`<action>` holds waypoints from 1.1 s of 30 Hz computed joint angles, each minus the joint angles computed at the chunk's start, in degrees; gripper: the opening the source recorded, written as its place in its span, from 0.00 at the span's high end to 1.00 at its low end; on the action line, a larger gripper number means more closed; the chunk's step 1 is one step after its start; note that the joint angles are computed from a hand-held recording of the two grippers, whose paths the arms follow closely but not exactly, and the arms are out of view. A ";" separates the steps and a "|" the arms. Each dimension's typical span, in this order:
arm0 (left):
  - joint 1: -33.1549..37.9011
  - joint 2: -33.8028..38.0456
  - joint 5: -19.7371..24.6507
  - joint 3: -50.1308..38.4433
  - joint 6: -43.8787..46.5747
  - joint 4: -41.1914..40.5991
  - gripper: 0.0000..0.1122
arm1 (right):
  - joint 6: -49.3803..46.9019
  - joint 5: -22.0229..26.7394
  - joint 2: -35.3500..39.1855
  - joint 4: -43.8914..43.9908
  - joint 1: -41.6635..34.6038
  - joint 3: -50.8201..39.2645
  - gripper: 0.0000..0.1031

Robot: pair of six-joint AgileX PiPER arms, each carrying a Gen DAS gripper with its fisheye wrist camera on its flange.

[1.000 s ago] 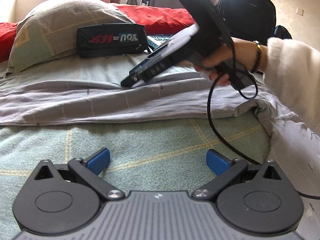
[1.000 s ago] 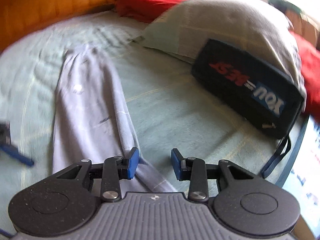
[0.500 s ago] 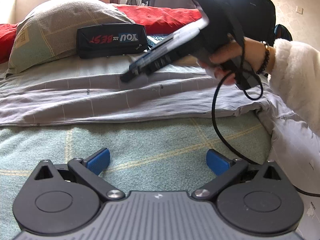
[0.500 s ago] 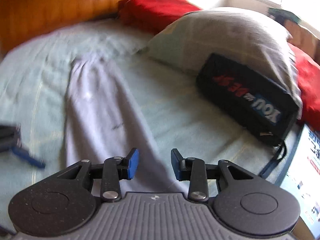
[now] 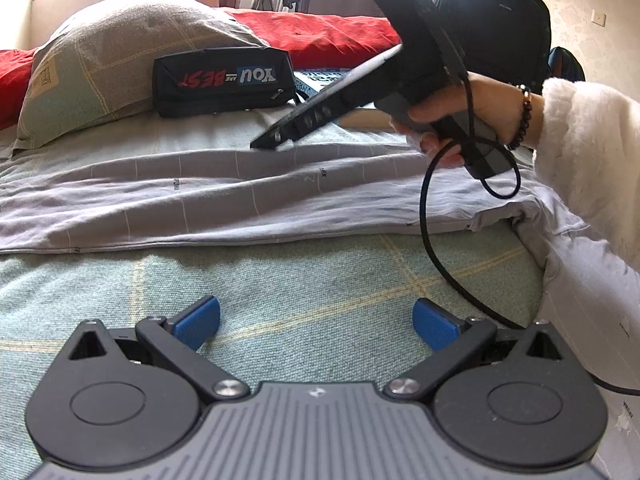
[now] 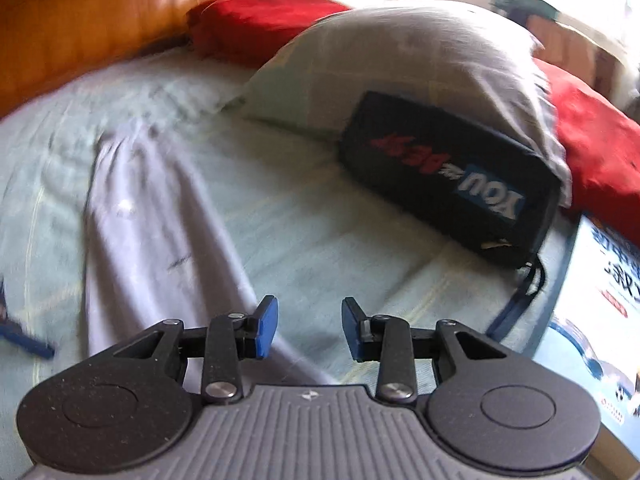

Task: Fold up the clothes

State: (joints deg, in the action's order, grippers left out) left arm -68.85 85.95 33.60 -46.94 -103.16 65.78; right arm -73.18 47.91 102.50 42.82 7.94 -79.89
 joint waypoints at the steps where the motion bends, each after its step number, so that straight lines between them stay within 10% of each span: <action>1: -0.03 0.02 0.04 -0.03 0.02 -0.02 0.09 | -1.67 0.14 -0.83 0.51 0.04 1.17 0.61; 8: -0.10 0.16 0.29 -0.30 0.43 -0.26 0.09 | -10.53 -5.37 -6.26 1.76 2.04 9.51 0.61; 20: -0.19 0.36 0.65 -0.84 1.14 -0.84 0.09 | -15.94 -8.49 -8.87 0.83 4.68 13.27 0.90; 33: -0.43 0.38 0.67 -0.60 0.51 -0.50 0.09 | -1.42 -22.29 -4.64 -8.23 9.95 8.39 0.94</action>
